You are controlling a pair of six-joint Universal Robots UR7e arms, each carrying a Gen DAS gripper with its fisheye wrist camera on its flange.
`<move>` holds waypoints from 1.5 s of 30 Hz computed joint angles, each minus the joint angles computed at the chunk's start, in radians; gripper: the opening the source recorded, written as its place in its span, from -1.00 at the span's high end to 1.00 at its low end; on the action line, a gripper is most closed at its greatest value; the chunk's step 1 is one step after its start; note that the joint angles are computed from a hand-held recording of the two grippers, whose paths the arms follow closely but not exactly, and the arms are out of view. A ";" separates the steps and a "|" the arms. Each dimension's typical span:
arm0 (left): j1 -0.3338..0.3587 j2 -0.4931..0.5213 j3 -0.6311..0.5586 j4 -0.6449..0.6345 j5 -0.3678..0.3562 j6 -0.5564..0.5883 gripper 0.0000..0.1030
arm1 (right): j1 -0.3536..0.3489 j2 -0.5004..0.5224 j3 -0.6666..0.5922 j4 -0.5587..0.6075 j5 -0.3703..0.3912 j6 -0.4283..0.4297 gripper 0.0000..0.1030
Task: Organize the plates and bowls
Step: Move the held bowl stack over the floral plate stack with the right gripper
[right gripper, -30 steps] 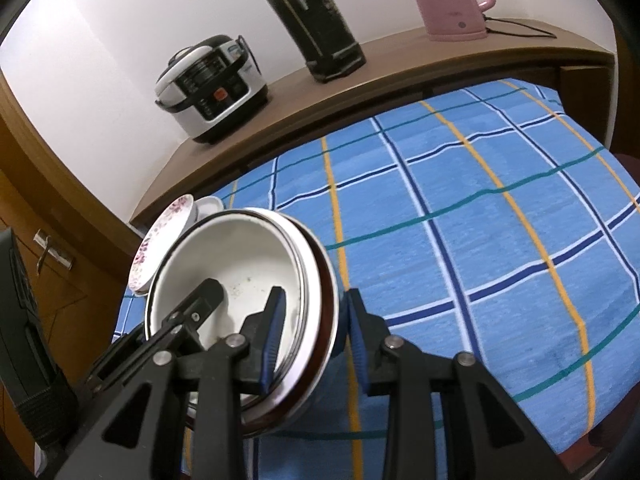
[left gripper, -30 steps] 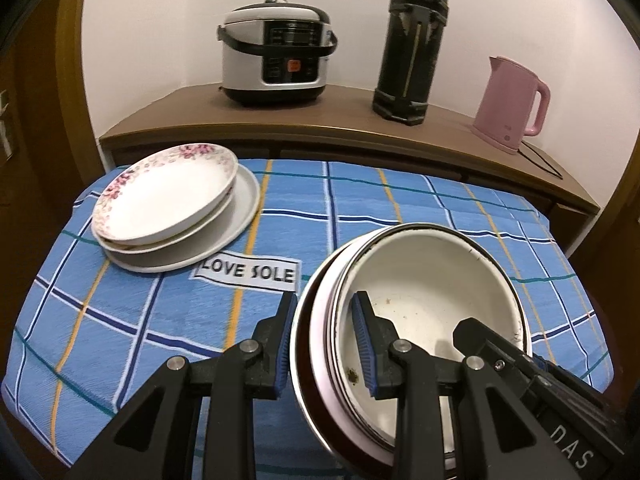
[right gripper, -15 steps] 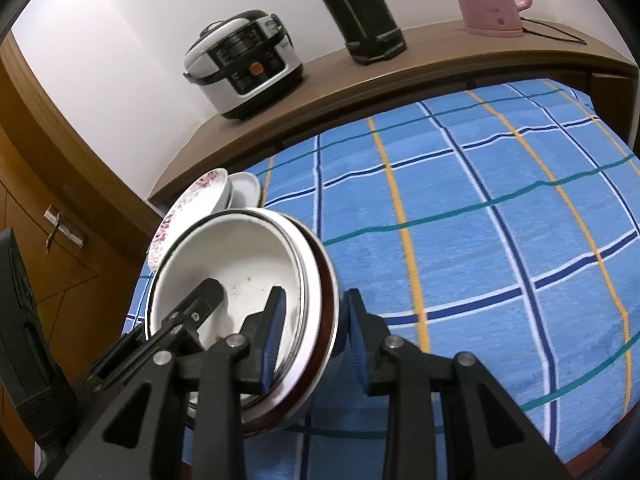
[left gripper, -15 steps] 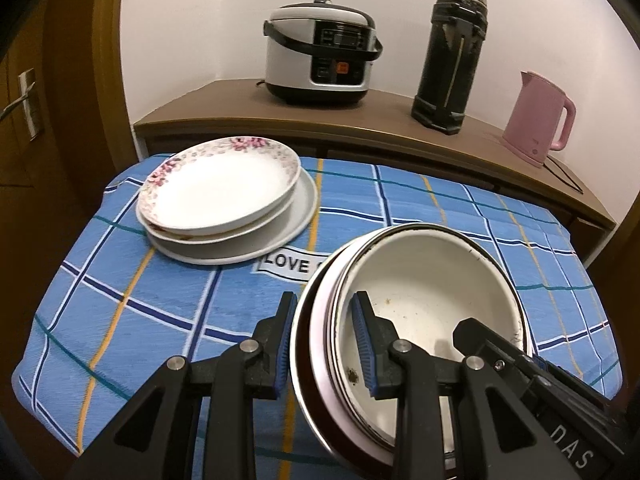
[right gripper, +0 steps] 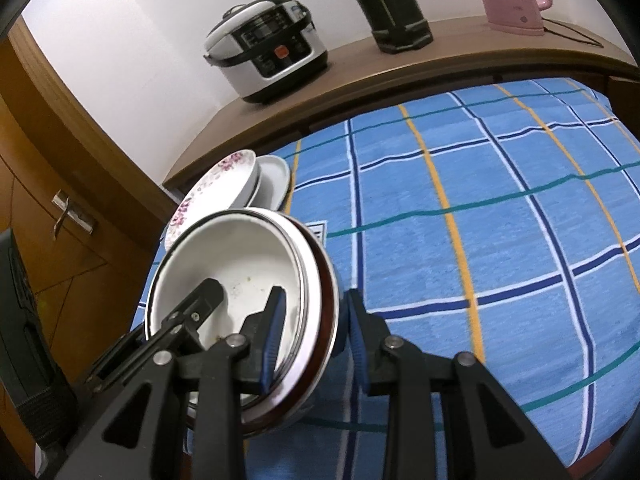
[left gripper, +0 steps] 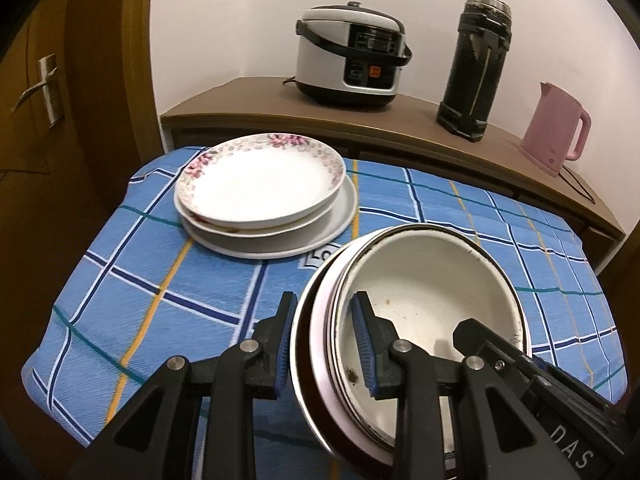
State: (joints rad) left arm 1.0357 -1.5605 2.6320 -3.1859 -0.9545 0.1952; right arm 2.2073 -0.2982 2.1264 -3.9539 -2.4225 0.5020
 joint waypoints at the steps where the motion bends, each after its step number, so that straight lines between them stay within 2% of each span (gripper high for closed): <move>1: 0.004 -0.004 -0.001 -0.001 0.000 0.003 0.40 | 0.003 0.002 -0.008 0.008 0.000 -0.001 0.41; 25: 0.141 -0.089 -0.076 0.026 -0.001 0.073 0.40 | 0.021 0.062 -0.187 0.158 0.076 -0.068 0.40; 37: 0.181 -0.092 -0.116 0.013 0.015 0.098 0.40 | 0.018 0.087 -0.261 0.198 0.128 -0.106 0.41; 45: 0.174 -0.081 -0.135 -0.006 0.024 0.110 0.40 | 0.014 0.091 -0.290 0.214 0.149 -0.121 0.40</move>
State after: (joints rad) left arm 1.2097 -1.6414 2.4971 -3.1921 -0.9301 0.3057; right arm 2.2216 -0.2077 1.8360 -3.7403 -2.2736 0.3815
